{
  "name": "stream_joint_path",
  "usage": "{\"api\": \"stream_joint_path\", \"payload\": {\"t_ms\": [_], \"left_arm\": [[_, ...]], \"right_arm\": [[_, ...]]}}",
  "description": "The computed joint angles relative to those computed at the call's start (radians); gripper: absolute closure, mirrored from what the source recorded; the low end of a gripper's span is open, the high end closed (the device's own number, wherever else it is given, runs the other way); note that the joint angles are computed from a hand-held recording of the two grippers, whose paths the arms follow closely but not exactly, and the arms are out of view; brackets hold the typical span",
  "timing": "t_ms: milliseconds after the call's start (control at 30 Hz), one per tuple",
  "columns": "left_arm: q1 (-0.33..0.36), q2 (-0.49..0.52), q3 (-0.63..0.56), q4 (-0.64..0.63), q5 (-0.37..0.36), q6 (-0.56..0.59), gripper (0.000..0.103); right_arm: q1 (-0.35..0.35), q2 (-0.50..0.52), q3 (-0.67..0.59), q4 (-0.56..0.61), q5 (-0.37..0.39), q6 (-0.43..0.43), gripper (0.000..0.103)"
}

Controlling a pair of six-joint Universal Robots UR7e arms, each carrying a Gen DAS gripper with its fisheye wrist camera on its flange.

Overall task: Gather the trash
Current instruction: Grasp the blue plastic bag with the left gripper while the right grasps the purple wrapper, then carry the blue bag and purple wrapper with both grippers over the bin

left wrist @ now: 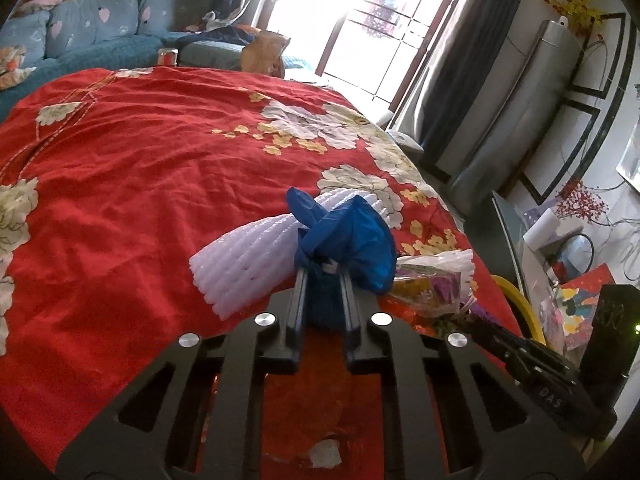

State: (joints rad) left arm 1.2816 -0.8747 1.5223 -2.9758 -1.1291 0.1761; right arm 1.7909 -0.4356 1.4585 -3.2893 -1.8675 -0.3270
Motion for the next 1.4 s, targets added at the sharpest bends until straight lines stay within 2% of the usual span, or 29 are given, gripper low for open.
{"api": "stream_joint_path", "payload": {"t_ms": [267,467,700,1100,1400], "left_arm": [[-0.009,-0.03,0.04,-0.066,-0.032,0.02,0.103],[-0.017,-0.049,0.054,-0.088,-0.054,0.029,0.103],[-0.022,-0.054,0.068,-0.103,-0.043,0.045,0.103],[-0.072,-0.094,0.122,-0.183,-0.097,0.082,0.103],[-0.111,-0.09,0.139,-0.193,-0.142,0.11,0.103]], "right_arm": [[0.014,-0.009,0.025,-0.066,-0.025,-0.038,0.084],[0.019,-0.02,0.041,-0.09,-0.04,-0.038,0.085],[0.024,-0.032,0.059,-0.114,-0.044,-0.038,0.085],[0.021,-0.078,0.105,-0.182,-0.037,-0.041,0.085],[0.014,-0.109,0.137,-0.225,-0.039,-0.033,0.085]]}}
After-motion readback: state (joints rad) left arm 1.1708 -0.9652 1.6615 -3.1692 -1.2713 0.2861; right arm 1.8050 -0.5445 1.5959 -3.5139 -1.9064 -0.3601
